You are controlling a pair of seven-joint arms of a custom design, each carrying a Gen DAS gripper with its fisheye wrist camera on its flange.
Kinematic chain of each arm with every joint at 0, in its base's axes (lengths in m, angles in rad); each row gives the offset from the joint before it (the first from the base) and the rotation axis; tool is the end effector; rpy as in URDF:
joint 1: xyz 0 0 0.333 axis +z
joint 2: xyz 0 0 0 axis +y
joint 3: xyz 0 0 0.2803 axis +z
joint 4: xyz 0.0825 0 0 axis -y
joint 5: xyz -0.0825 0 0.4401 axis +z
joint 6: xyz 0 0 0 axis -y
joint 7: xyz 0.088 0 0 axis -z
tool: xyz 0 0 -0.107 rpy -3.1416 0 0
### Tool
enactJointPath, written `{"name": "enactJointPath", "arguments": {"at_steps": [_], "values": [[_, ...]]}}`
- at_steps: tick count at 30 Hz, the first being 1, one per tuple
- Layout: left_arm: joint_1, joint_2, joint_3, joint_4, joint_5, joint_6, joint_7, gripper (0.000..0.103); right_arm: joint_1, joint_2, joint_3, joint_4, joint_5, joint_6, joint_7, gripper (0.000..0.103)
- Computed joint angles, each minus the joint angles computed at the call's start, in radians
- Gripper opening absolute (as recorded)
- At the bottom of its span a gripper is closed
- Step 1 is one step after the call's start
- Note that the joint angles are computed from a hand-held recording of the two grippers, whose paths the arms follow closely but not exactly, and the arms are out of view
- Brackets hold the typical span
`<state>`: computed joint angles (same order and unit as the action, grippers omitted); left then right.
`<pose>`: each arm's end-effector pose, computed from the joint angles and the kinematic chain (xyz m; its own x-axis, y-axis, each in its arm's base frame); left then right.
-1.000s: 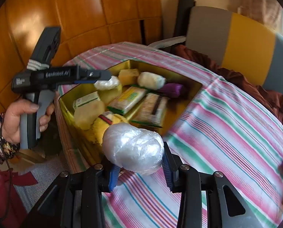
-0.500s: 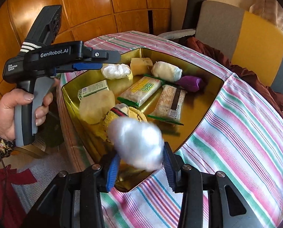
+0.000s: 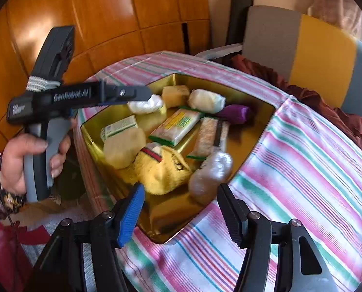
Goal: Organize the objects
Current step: 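Lower the plastic-wrapped white bundle into the gold tray and open the right tool, then move the right tool to the white printed box and grasp it while the left tool returns to the bed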
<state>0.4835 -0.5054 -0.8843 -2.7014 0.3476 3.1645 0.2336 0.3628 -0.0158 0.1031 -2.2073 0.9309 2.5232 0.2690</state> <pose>0.4479 -0.1943 0.3408 0.3065 -0.8841 0.3527 -0.5727 -0.4672 -0.6736 0.5394 0.2625 0.3500 0.8935 -0.4338 -0.1157 -0.4000 -0.6522 -0.6439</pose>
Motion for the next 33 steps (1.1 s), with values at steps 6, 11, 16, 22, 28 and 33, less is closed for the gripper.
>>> {"name": "enactJointPath", "arguments": {"at_steps": [6, 11, 16, 22, 28, 33], "values": [[-0.011, 0.029, 0.002, 0.029, 0.039, -0.028, 0.006, 0.082, 0.003, 0.001, 0.005, -0.008, -0.027, 0.084, 0.063, 0.065], [-0.028, 0.062, 0.014, 0.052, 0.078, -0.045, -0.003, 0.082, 0.014, 0.0, 0.011, -0.035, -0.073, 0.222, 0.119, 0.068], [-0.035, 0.094, 0.018, 0.084, 0.136, -0.058, -0.031, 0.082, 0.012, 0.007, 0.008, -0.045, -0.135, 0.284, 0.13, 0.068], [-0.037, 0.145, 0.013, 0.138, 0.229, -0.082, -0.068, 0.082, -0.005, 0.016, -0.002, -0.05, -0.174, 0.316, 0.163, 0.068], [-0.034, 0.217, -0.002, 0.212, 0.335, -0.115, -0.109, 0.082, -0.046, 0.043, -0.021, -0.047, -0.353, 0.345, 0.364, 0.068], [-0.038, 0.32, -0.013, 0.297, 0.455, -0.149, -0.131, 0.082, -0.101, 0.092, -0.053, -0.005, -0.528, 0.301, 0.561, 0.068]]}}
